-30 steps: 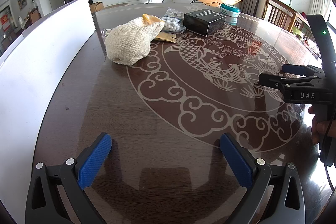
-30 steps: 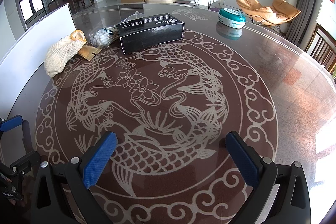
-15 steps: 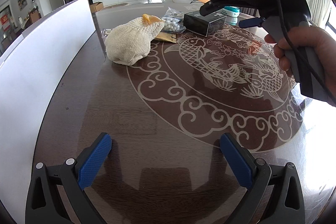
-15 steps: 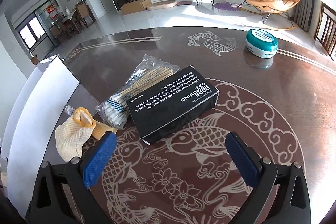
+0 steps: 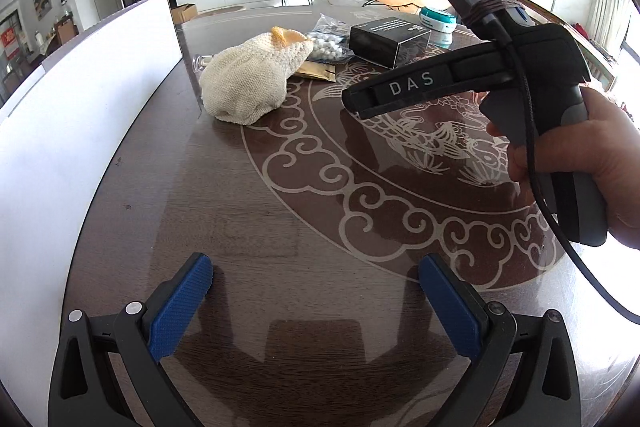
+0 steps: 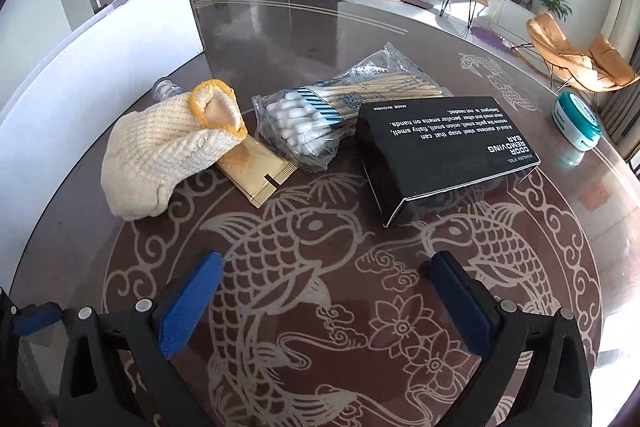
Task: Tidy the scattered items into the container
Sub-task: 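Reach the open right gripper toward the black box and cotton swab packet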
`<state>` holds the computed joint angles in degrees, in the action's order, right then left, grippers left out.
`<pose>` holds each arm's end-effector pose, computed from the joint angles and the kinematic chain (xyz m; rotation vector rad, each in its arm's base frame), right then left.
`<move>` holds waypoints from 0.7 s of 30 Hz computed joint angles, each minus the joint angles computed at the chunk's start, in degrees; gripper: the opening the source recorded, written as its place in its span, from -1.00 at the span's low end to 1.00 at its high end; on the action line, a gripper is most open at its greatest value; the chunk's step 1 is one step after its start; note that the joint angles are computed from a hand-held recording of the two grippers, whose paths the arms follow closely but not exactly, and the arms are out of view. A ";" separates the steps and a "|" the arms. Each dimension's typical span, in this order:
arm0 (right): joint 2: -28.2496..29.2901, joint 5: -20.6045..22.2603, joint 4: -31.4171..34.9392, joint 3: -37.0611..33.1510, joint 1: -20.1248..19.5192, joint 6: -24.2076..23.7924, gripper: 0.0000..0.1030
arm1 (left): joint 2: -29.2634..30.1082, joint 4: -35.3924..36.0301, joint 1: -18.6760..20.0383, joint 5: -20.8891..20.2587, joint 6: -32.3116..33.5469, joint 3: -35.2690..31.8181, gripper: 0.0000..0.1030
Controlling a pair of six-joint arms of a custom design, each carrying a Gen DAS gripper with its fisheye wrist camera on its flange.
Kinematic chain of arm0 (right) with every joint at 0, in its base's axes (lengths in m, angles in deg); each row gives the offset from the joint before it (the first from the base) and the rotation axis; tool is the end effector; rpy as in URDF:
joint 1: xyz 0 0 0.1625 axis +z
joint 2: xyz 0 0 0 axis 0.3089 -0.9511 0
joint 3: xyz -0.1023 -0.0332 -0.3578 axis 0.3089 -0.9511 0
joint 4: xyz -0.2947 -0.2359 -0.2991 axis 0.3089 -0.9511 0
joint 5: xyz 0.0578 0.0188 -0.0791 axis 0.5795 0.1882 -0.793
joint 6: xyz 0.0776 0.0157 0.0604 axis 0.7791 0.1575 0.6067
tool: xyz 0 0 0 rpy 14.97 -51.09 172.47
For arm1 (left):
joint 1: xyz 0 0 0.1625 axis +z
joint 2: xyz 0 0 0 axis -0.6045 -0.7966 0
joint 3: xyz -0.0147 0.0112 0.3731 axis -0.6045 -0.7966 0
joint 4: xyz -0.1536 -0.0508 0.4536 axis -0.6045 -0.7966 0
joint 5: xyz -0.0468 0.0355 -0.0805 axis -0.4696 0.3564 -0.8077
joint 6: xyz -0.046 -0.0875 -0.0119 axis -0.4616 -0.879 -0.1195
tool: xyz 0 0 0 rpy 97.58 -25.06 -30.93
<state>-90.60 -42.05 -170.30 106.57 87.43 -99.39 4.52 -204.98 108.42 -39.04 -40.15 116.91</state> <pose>0.2674 -0.6927 -0.1371 0.6592 -2.3363 0.5060 0.0212 -0.5478 0.2006 0.5919 2.3190 -0.6172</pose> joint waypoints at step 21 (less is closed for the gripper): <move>-9.71 -3.88 -5.43 11.69 -2.77 4.12 1.00 | 0.02 -0.04 0.01 0.00 0.00 0.01 1.00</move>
